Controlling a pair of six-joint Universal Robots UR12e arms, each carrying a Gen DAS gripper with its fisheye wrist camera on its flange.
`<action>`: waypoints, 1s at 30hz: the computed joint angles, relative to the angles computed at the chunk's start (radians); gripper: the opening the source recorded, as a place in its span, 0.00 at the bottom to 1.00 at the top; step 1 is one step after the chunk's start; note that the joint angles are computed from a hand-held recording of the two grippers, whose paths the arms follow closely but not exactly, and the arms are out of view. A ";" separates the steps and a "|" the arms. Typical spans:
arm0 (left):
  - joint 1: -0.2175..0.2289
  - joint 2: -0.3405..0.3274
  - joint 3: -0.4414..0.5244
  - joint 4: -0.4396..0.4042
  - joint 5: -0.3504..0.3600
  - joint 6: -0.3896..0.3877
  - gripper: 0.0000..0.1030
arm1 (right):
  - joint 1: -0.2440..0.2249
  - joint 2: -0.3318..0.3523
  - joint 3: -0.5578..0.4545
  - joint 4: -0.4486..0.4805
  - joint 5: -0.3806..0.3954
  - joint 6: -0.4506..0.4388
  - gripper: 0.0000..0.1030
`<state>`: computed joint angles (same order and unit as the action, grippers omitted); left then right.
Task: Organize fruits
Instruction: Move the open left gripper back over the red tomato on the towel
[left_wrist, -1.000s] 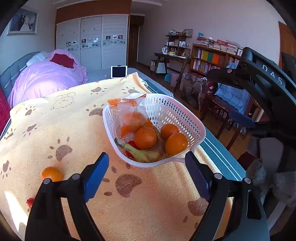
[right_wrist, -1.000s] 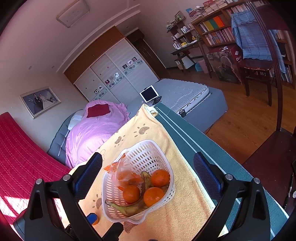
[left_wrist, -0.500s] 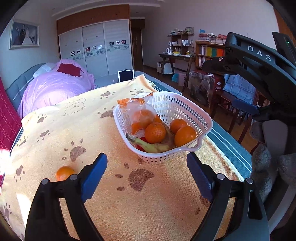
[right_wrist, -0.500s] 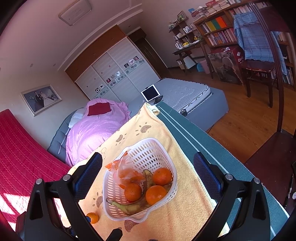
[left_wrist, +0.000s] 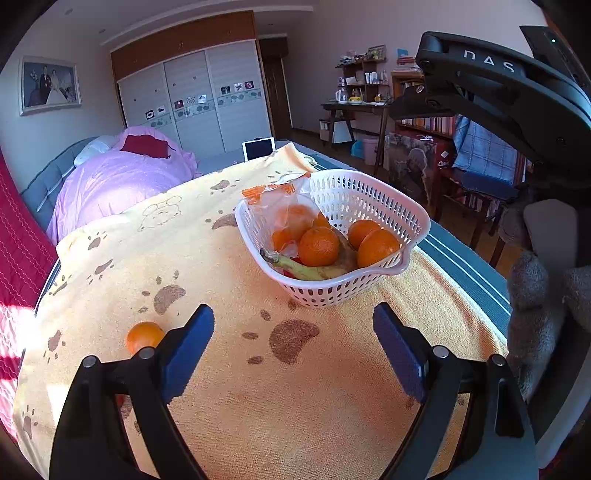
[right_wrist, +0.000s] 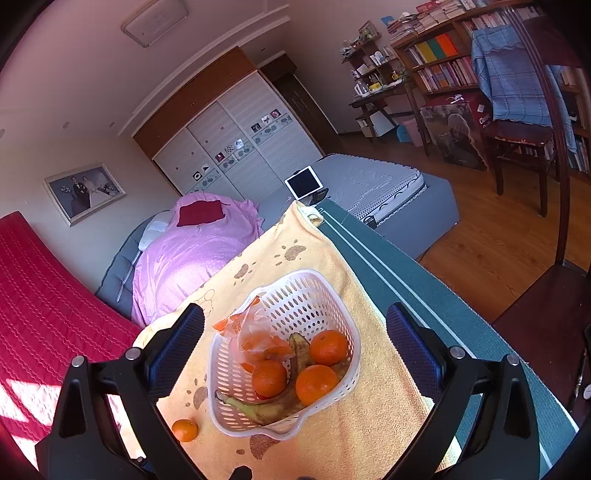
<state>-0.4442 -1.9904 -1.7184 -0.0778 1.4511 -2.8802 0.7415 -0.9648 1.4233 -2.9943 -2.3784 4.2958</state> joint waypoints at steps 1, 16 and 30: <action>0.001 0.001 -0.003 0.000 -0.001 -0.002 0.85 | 0.000 0.000 -0.002 0.001 0.002 -0.003 0.97; 0.062 0.035 -0.060 0.008 0.050 -0.101 0.85 | 0.001 0.018 -0.033 0.007 0.045 -0.046 0.97; 0.136 0.061 -0.100 0.003 0.143 -0.177 0.85 | 0.011 0.058 -0.088 -0.051 0.111 -0.205 0.97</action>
<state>-0.3085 -1.9294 -1.8183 -0.0749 1.5940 -3.0571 0.7521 -0.9072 1.3358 -3.0448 -2.2678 4.0909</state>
